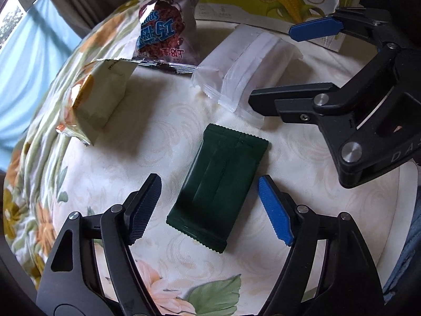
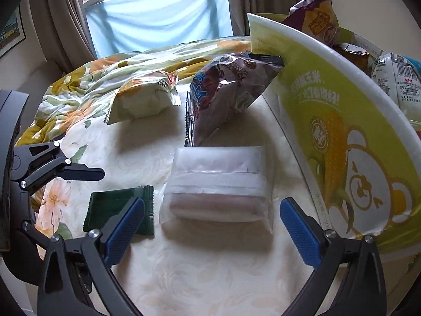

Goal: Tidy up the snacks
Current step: 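Grasp the dark green bar with the left gripper while the right grasps the white package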

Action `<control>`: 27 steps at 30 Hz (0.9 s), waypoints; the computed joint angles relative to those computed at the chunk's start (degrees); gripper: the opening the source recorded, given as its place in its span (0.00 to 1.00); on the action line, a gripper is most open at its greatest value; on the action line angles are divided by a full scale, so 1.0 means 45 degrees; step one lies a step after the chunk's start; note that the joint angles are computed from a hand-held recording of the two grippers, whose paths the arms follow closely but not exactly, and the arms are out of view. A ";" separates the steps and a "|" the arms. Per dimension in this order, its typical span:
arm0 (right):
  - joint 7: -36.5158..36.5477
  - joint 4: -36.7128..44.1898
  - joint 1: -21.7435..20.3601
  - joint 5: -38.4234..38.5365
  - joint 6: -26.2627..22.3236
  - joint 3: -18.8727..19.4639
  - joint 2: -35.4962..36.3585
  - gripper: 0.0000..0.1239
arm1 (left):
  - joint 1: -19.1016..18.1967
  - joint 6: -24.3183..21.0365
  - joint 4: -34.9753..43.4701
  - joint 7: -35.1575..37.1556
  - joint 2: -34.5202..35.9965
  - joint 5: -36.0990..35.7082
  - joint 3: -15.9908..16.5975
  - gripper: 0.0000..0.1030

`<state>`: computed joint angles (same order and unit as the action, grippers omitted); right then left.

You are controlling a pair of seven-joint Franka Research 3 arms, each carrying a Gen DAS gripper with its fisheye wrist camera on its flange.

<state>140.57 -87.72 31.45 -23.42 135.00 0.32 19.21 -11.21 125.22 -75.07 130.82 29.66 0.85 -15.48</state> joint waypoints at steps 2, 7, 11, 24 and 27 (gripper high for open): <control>-0.0187 0.0141 -0.0044 0.0089 -0.0003 0.0024 0.0168 0.83 | 0.0079 -0.0346 0.0248 0.0240 0.0123 -0.0183 -0.0109 0.63; -0.0417 0.0292 -0.0123 0.0491 0.0033 -0.0022 0.0405 0.83 | 0.0177 -0.0882 0.0212 0.0549 -0.0015 -0.0602 -0.0206 0.42; -0.0779 0.0612 -0.0155 0.0743 -0.0075 -0.0051 0.0691 0.83 | 0.0037 -0.0742 -0.0079 0.0187 -0.0230 -0.0528 -0.0080 0.41; -0.1981 0.2543 0.0259 0.0551 -0.1418 -0.0456 0.2064 0.82 | -0.0168 -0.0422 -0.0531 -0.4603 -0.0604 0.0362 0.0593 0.40; -0.2252 0.2627 0.0387 0.0287 -0.1502 -0.0544 0.2133 0.73 | -0.0146 -0.0330 -0.0587 -0.5425 -0.0636 0.0540 0.0636 0.40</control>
